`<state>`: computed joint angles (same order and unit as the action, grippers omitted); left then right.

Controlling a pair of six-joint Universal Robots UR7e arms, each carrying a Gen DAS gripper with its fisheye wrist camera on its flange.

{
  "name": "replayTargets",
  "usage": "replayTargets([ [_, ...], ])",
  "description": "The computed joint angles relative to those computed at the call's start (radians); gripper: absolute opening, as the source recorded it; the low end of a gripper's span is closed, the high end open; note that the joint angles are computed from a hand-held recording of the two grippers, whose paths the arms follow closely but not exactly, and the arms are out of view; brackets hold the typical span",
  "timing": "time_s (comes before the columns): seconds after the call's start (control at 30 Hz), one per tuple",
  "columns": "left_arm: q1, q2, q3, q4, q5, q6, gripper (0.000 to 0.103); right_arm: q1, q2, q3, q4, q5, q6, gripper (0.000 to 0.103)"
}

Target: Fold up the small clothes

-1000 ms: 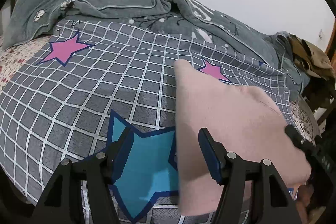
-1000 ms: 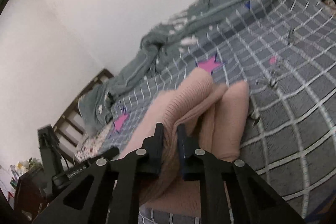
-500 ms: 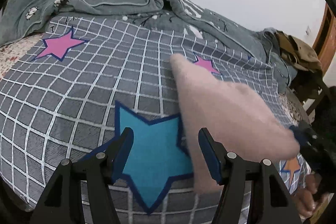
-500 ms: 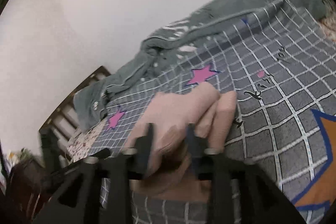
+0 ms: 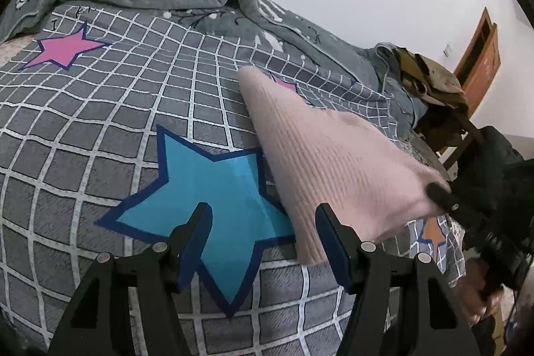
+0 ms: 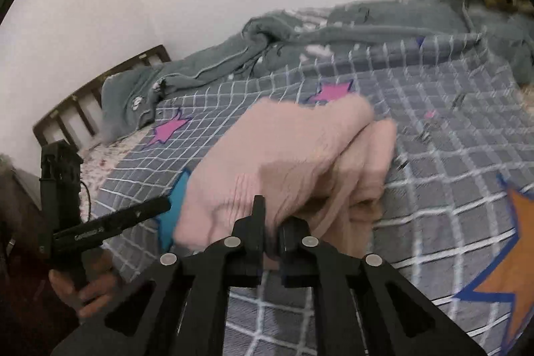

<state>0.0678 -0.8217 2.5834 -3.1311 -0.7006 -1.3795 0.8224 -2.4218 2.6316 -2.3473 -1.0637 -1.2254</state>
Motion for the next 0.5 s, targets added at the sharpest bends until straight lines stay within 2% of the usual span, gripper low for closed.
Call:
replayTargets([
  [0.03, -0.011, -0.004, 0.012, -0.009, 0.008, -0.004, 0.062, -0.053, -0.040, -0.012, 0.072, 0.045, -0.041, 0.006],
  [0.07, -0.018, -0.005, 0.023, -0.028, 0.014, -0.006, 0.062, -0.092, -0.044, -0.031, 0.112, 0.049, -0.049, 0.005],
  [0.13, -0.015, -0.003, 0.035, -0.070, 0.015, -0.012, 0.062, -0.094, 0.013, -0.040, 0.067, -0.015, -0.003, 0.005],
  [0.2, 0.002, 0.000, 0.032, -0.102, 0.003, 0.000, 0.062, -0.047, 0.100, -0.029, -0.033, -0.137, 0.048, 0.006],
  [0.23, 0.011, -0.008, 0.023, -0.085, -0.002, 0.012, 0.062, -0.032, 0.110, -0.015, -0.068, -0.166, 0.042, 0.006],
  [0.33, 0.039, -0.036, -0.023, -0.003, 0.004, 0.057, 0.062, -0.032, 0.056, -0.011, -0.025, -0.118, -0.019, 0.011],
  [0.4, 0.070, -0.046, -0.058, 0.018, 0.005, 0.104, 0.062, -0.008, 0.060, -0.036, 0.007, -0.084, -0.019, 0.029],
  [0.47, 0.112, -0.051, -0.102, 0.043, 0.015, 0.157, 0.062, 0.062, 0.119, -0.049, -0.064, -0.099, 0.039, 0.039],
  [0.5, 0.131, -0.052, -0.124, 0.057, 0.023, 0.182, 0.062, 0.115, 0.181, -0.056, -0.143, -0.128, 0.091, 0.039],
])
